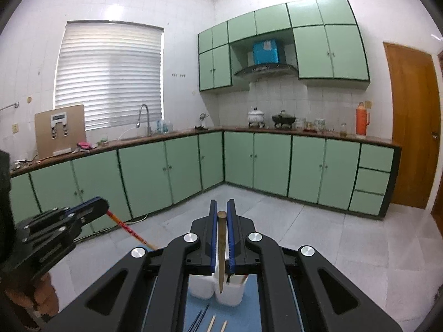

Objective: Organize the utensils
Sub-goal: 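Lower both chopsticks upright into the white holder and open both tools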

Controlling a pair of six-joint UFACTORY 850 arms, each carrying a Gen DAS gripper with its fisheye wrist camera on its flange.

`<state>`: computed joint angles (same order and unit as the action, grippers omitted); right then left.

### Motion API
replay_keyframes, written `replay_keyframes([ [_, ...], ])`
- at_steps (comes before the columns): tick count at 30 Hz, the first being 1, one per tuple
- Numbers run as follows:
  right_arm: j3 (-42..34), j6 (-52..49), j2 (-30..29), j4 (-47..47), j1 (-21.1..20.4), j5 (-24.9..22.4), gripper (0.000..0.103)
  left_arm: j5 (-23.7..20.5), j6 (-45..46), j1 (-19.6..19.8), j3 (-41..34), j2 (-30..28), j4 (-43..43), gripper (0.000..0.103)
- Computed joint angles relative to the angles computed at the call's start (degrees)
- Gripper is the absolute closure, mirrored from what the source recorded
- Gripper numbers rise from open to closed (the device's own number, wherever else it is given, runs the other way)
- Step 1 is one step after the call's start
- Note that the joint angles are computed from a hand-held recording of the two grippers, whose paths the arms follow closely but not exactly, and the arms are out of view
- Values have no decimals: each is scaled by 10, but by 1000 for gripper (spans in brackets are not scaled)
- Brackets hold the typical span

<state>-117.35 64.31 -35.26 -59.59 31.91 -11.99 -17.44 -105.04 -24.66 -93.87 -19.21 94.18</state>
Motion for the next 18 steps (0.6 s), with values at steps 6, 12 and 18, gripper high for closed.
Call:
replay_keyframes([
  [6,-106,-96,-72,88,-9,-26,96,0,62,10,-68,-56,-56,99],
  [12,-201,-219,-145,217,-20,-50,96,12,209,28,-128,-116,-209,99],
  [18,-248,-307,-188,314,-26,-74,96,13,334,41,-164,-155,-338,98],
])
